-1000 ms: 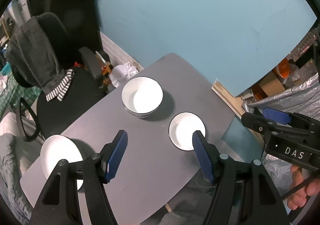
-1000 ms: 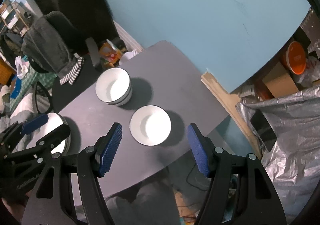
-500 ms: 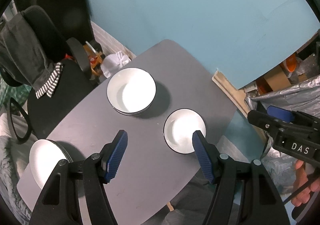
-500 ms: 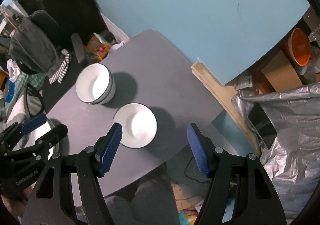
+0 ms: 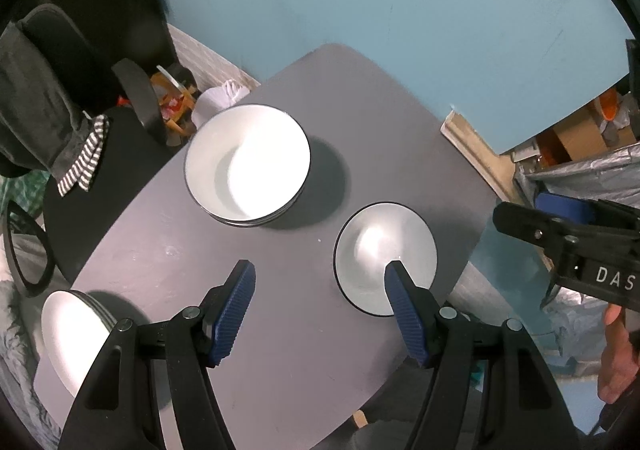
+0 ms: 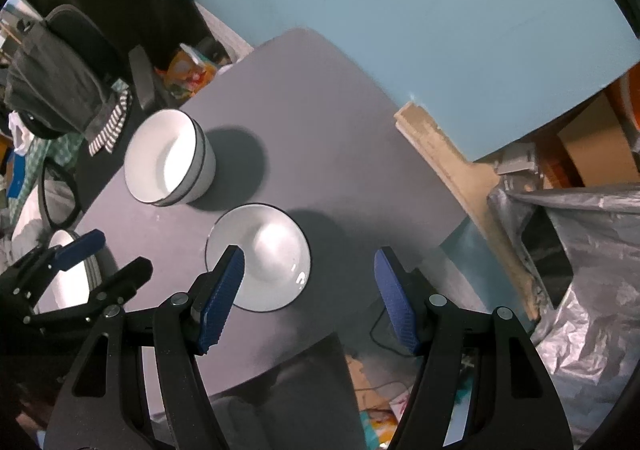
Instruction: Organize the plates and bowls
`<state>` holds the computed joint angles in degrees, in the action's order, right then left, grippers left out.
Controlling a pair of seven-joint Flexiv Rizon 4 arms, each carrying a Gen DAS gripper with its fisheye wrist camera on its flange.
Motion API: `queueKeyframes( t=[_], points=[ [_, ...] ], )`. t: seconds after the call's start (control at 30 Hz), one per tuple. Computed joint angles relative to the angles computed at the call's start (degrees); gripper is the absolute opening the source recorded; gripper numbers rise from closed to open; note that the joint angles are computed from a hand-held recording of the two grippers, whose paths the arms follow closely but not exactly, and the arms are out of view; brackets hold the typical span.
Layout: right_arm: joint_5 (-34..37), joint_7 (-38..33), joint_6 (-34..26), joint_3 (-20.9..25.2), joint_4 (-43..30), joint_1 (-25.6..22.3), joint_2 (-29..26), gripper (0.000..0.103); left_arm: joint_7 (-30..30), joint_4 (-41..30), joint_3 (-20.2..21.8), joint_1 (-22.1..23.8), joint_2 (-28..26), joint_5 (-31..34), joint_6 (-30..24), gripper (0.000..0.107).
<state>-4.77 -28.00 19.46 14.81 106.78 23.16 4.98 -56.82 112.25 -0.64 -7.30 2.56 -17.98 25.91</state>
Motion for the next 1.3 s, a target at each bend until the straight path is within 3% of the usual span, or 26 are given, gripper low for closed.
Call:
queueKeyframes(
  t=[0.63, 1.1, 1.3],
  points=[
    [7.0, -4.4, 11.8, -1.0, 7.9, -1.2, -4.8, 0.067, -2.1, 5.1, -0.9, -1.0, -4.3, 0.1, 4.7, 0.068],
    [8.7, -9.1, 17.4, -1.1, 10.9, -1.7, -7.2, 0.066, -8.5, 6.2, -1.8, -2.2, -8.0, 1.9, 7.0, 0.068],
    [9.3, -12.2, 17.1, -1.2, 10.4, -1.9, -8.2, 0.046, -10.2, 6.4, -1.8, -2.2, -8.5, 2.5, 7.9, 0.068]
  ],
)
